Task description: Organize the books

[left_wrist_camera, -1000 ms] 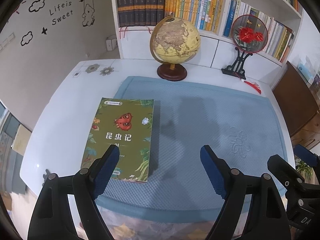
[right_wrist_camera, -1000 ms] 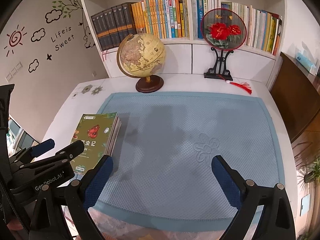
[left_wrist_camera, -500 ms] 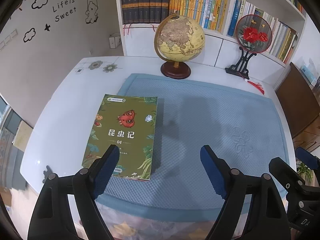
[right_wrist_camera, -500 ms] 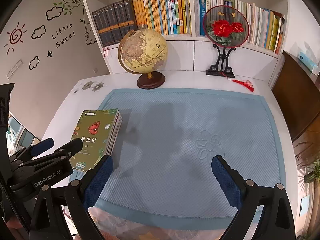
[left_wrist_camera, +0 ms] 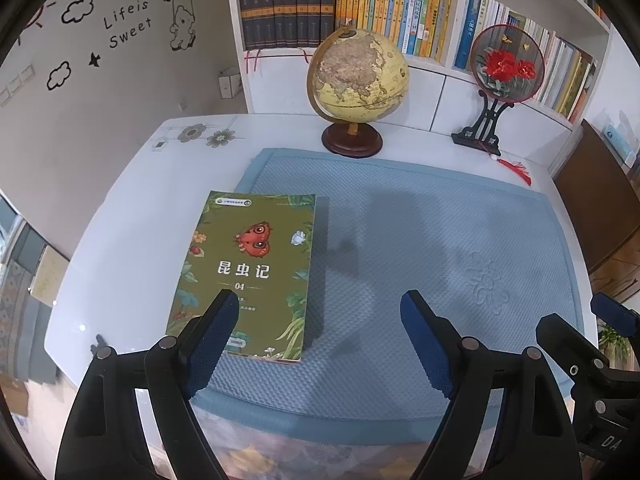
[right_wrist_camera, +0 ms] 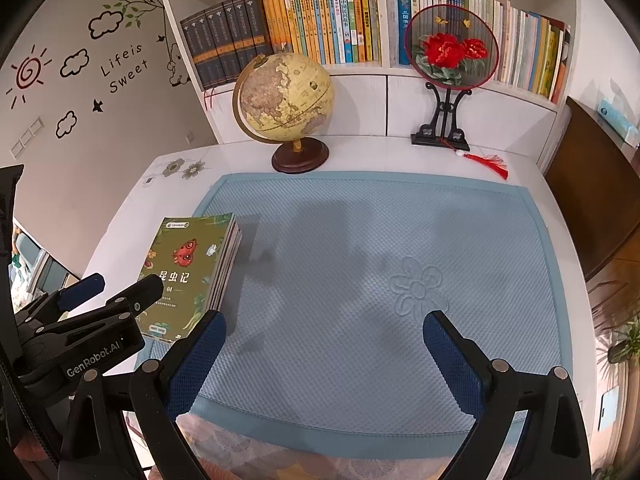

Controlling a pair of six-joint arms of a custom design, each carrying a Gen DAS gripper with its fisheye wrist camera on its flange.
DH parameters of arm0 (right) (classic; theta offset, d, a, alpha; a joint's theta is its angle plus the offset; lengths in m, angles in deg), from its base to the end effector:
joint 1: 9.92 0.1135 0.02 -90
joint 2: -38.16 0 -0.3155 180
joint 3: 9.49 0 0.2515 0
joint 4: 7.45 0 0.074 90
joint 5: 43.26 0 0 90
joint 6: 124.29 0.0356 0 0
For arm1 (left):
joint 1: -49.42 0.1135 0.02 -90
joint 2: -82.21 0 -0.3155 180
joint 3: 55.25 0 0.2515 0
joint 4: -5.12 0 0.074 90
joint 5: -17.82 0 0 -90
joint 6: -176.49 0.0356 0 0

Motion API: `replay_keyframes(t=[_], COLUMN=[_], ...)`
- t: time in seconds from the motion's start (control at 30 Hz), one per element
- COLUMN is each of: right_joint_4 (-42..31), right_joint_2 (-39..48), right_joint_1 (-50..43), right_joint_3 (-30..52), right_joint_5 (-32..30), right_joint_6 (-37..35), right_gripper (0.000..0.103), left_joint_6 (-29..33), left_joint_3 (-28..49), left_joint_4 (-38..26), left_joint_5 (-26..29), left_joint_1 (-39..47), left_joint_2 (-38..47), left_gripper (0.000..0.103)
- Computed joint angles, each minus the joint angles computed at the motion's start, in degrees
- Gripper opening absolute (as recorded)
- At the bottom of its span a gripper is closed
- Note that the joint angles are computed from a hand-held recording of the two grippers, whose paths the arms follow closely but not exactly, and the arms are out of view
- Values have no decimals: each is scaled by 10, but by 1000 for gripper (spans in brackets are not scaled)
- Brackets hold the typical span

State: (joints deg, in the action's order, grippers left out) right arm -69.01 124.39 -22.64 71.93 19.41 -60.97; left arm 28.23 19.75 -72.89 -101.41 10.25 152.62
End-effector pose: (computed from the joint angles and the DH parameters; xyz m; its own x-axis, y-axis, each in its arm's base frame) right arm 0.2886 -0.0484 0.3105 -0.8057 -0.2270 -0.5470 -0.3869 0.9011 0.1959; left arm 0.1621 -0.1096 0.3302 -0.7678 -0.3318 -0.5481 -0.3988 0.9170 0.0035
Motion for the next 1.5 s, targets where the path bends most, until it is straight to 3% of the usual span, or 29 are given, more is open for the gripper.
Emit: replay_keyframes(t=[1.5], right_joint_4=[-6], right_joint_2=[-7], right_joint_1=[-12], right_joint_3=[-9], right_joint_5=[1], right_joint_6=[-4], right_gripper=[98], left_joint_6=[-22], left_joint_3=[6], left_joint_4=[-21], left_joint_5=[-10], left_joint_1=[-34], left_joint_2=[7], left_gripper=[82])
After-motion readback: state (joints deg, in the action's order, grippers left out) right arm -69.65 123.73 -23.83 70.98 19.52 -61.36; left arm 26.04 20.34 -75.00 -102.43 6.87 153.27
